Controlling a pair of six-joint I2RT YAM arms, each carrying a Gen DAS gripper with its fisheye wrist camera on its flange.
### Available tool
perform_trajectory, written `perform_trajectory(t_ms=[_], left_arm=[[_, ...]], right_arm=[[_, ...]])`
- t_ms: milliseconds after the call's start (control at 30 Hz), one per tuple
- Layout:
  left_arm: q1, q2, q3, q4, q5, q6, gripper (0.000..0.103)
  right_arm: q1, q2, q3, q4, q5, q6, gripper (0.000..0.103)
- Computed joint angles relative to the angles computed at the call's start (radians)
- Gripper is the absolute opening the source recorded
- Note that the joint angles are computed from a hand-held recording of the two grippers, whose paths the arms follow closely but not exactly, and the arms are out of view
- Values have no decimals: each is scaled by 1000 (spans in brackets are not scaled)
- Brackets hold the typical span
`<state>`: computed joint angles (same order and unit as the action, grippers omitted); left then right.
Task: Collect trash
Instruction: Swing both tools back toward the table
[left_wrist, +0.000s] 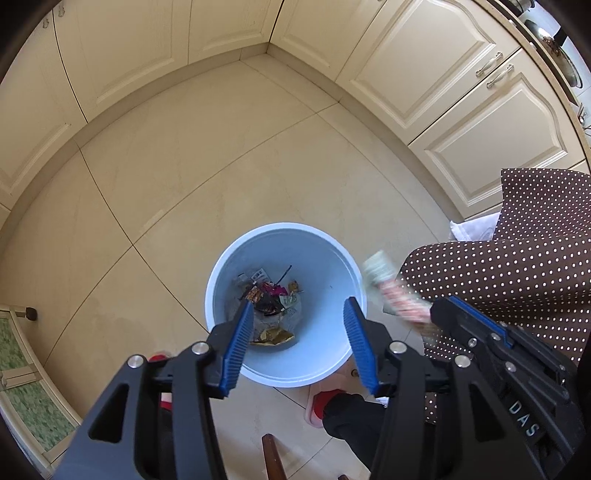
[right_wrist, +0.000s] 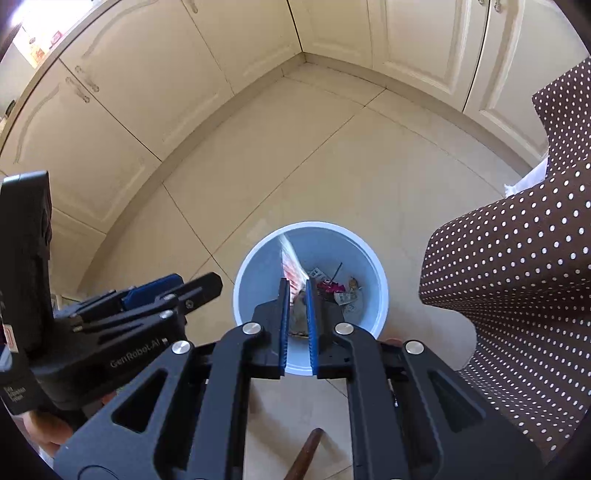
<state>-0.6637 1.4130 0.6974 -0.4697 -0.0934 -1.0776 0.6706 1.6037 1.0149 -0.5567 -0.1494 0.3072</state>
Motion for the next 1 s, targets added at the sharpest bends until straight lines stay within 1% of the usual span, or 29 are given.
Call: perform_trajectory(t_ms=[200,333,400,500,567,633,700,733,767,800,833,867,900,933,967,1000], left_arm=[[-7,-2,2,-4,1,-4,52],[-18,-3,8,-14,-6,-9,52],[-29,-5,22,-36,-20,-8,52],[-82,-26,62,-105,-80,-33,52],[-127,-54,102,-158,-123,-61,52],[-190,-73,181,-239,-187,-79,52],[-253,-68,277,-316,-245,-94,52],[-291,-56,342,-361,-278,-101,52],[-319,-44,393,-390,-300,-106,52],[-347,-28,455,-420,-322,-101,54],[-378,0,526,-453,-346,-97,55],[-421,51,639,-509,-386,-90,55],[-442,84,708,-539,-408,-81,57],[-477,142,823,-584,-439,-63,59],[-498,184,900,-607,-453,-49,60],[-517,232,989,-630,-462,-29,61]], right_arm=[[-9,28,8,-2,-7,0,10],[-19,14,-4,-8,-2,-7,10],[-14,-4,-2,-22,6,1,10],[-17,-64,-10,-53,17,-8,10],[-24,-134,-6,-99,28,-24,10],[-33,-211,11,-158,36,-37,12],[-60,-293,31,-217,33,-60,18],[-83,-349,46,-258,35,-77,26],[-108,-401,65,-301,41,-94,37],[-136,-453,88,-343,44,-113,44],[-164,-494,103,-372,40,-134,48],[-207,-546,137,-419,35,-171,48],[-245,-581,162,-453,24,-199,48],[-323,-622,200,-497,-14,-250,48],[-397,-645,235,-533,-54,-297,48],[-507,-665,281,-581,-116,-368,49]])
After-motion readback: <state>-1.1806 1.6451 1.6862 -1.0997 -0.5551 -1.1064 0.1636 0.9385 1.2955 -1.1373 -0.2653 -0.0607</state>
